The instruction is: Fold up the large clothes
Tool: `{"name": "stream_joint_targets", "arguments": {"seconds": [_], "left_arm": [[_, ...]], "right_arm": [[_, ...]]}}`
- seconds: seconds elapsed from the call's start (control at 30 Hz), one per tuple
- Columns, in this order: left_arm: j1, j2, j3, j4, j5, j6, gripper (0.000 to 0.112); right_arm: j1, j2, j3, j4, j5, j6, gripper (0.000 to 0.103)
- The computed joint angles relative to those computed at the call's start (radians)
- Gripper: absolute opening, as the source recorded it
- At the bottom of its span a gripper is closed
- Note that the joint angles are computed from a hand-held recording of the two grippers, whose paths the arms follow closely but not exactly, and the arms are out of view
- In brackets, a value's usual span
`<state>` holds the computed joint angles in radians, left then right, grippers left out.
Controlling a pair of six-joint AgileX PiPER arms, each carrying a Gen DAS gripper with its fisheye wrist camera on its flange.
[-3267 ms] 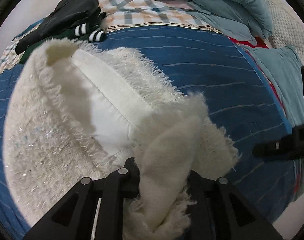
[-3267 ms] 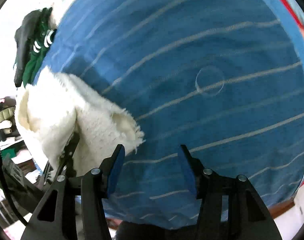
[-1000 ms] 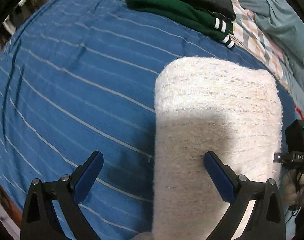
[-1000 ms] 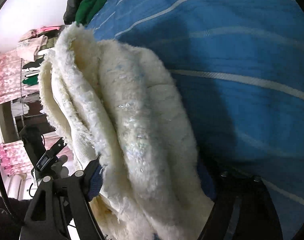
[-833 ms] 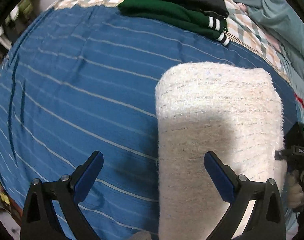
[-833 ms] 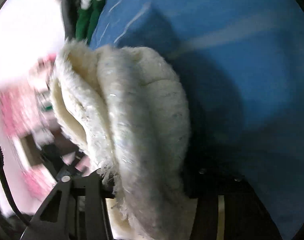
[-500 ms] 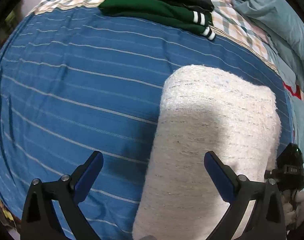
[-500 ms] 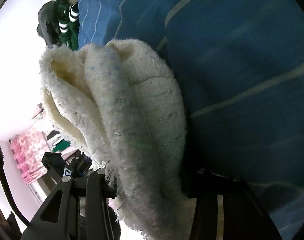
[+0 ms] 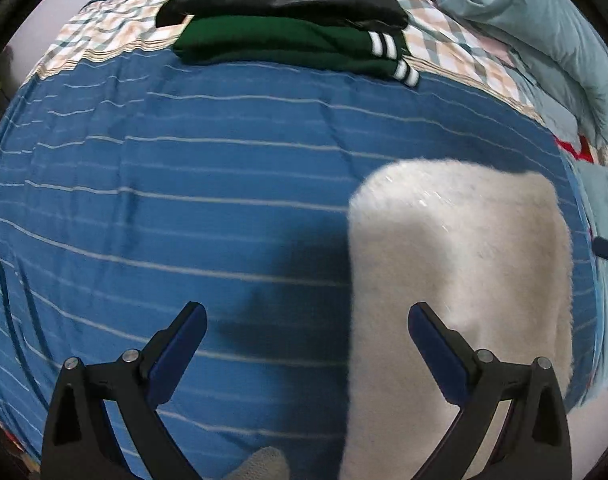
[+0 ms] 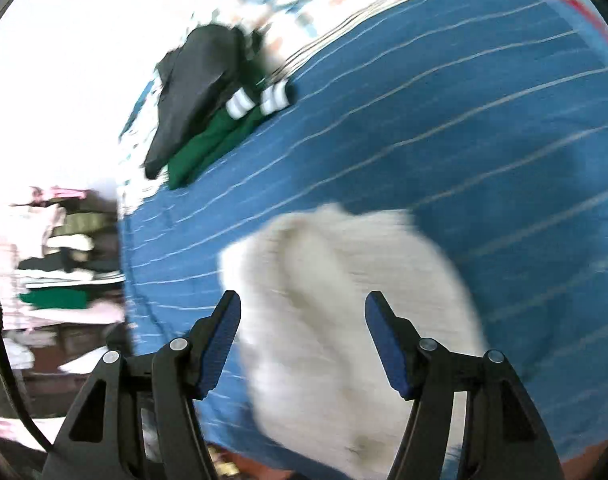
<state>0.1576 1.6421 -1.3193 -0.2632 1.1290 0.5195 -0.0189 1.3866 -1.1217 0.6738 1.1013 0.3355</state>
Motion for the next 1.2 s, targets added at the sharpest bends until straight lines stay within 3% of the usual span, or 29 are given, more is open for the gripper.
{"name": "stream_joint_targets", "arguments": {"seconds": [0.1,0.13,0.17,0.3,0.37,0.5,0.57,0.67,0.7,0.73,0.77,0.8,0.83,0.97,1.03,1.1,1.2], "left_arm": [[0.017,0.033,-0.024,-0.018,0.003,0.026,0.103],[0.023,0.038,-0.028,-0.023,0.003,0.03,0.103],[0.026,0.039,-0.029,-0.023,0.003,0.033,0.103],[0.037,0.024,-0.008,-0.018,0.006,0.063,0.103],[0.035,0.01,0.015,-0.022,0.01,0.082,0.103],[0.026,-0.037,0.064,-0.024,0.03,0.094,0.103],[0.02,-0.054,0.091,-0.021,0.023,0.103,0.103],[-0.003,-0.067,0.132,-0.002,0.019,0.099,0.103],[-0.009,-0.074,0.143,0.002,0.016,0.098,0.103],[-0.017,-0.086,0.156,0.003,0.011,0.1,0.103],[-0.023,-0.092,0.162,0.002,0.008,0.101,0.103],[-0.037,-0.103,0.169,0.011,0.002,0.097,0.103],[-0.046,-0.111,0.175,0.019,-0.004,0.095,0.103],[-0.063,-0.136,0.187,0.051,-0.018,0.089,0.103],[-0.034,-0.143,0.184,0.004,0.002,0.133,0.103],[-0.054,-0.153,0.184,0.031,-0.007,0.104,0.103],[-0.097,-0.142,0.174,0.067,-0.01,0.075,0.103]], "right_arm": [[0.075,0.191,0.013,0.139,-0.03,-0.081,0.063],[0.118,0.246,-0.013,0.14,-0.056,-0.08,0.027],[0.149,0.266,-0.033,0.101,-0.061,-0.061,0.006],[0.167,0.148,-0.074,-0.213,-0.132,0.206,0.006],[0.131,0.131,-0.021,-0.286,-0.126,0.26,0.005],[0.032,0.114,0.088,-0.091,-0.136,0.082,0.009],[-0.026,0.108,0.127,0.03,-0.071,-0.036,0.025],[-0.059,0.038,0.237,0.083,-0.015,-0.116,0.047],[-0.031,0.061,0.271,0.152,-0.044,-0.152,0.058],[0.001,0.077,0.323,0.217,-0.078,-0.148,0.058],[0.072,0.097,0.336,0.276,-0.144,-0.145,0.057],[0.107,0.101,0.352,0.295,-0.179,-0.143,0.037],[0.146,0.087,0.362,0.274,-0.203,-0.101,0.005],[0.176,-0.158,0.342,-0.002,-0.202,0.264,0.005],[0.177,-0.25,0.329,-0.16,-0.126,0.411,0.005],[0.168,-0.273,0.399,-0.201,-0.088,0.428,0.005],[0.121,-0.257,0.514,-0.098,-0.149,0.314,0.005]]}}
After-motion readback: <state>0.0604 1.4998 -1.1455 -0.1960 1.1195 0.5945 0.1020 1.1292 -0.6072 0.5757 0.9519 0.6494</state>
